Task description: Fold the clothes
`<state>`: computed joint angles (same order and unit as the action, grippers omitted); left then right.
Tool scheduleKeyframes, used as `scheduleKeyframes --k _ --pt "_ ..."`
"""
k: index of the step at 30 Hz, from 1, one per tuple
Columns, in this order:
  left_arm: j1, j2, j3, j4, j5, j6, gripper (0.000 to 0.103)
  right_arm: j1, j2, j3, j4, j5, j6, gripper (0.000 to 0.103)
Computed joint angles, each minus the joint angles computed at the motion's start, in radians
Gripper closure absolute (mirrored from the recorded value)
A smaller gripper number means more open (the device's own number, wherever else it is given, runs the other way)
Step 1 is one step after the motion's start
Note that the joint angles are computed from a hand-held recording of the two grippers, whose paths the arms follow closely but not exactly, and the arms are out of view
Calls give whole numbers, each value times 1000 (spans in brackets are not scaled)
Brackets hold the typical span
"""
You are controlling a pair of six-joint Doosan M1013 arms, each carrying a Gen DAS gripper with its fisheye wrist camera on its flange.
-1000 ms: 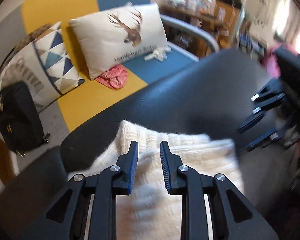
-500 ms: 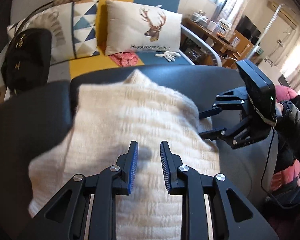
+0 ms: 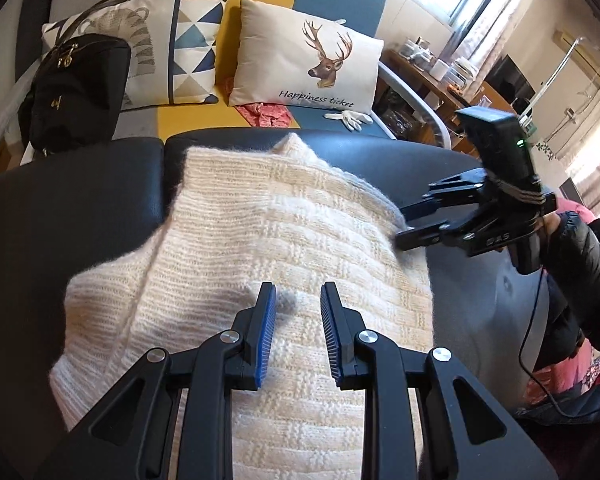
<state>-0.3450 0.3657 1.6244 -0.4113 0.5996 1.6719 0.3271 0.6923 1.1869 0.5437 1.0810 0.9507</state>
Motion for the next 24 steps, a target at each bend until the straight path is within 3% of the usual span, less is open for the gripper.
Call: scheduleKeyframes --k 2,4,6,11,14,18,22,24 --pt "-2 -1 1 10 4 -9 75 10 14 -24 -40 26 -4 65" --pt "-2 -2 3 16 7 -10 72 21 -21 18 -83 -40 -18 93" --pt "0 -1 3 18 5 -18 71 31 -53 57 -115 -91 -46 95" --pt "6 12 -11 38 -11 -58 71 34 -103 125 -81 -125 -150 95" --pt "6 39 -51 92 8 -109 71 34 -85 132 -137 -151 -48 94" --pt "10 82 -122 159 44 -154 71 9 -74 140 -15 -150 -32 93" --pt "21 125 -198 205 83 -98 55 -7 -81 158 55 -133 -50 88" --pt "24 147 -235 243 112 -76 54 -9 -89 177 55 -154 -66 88"
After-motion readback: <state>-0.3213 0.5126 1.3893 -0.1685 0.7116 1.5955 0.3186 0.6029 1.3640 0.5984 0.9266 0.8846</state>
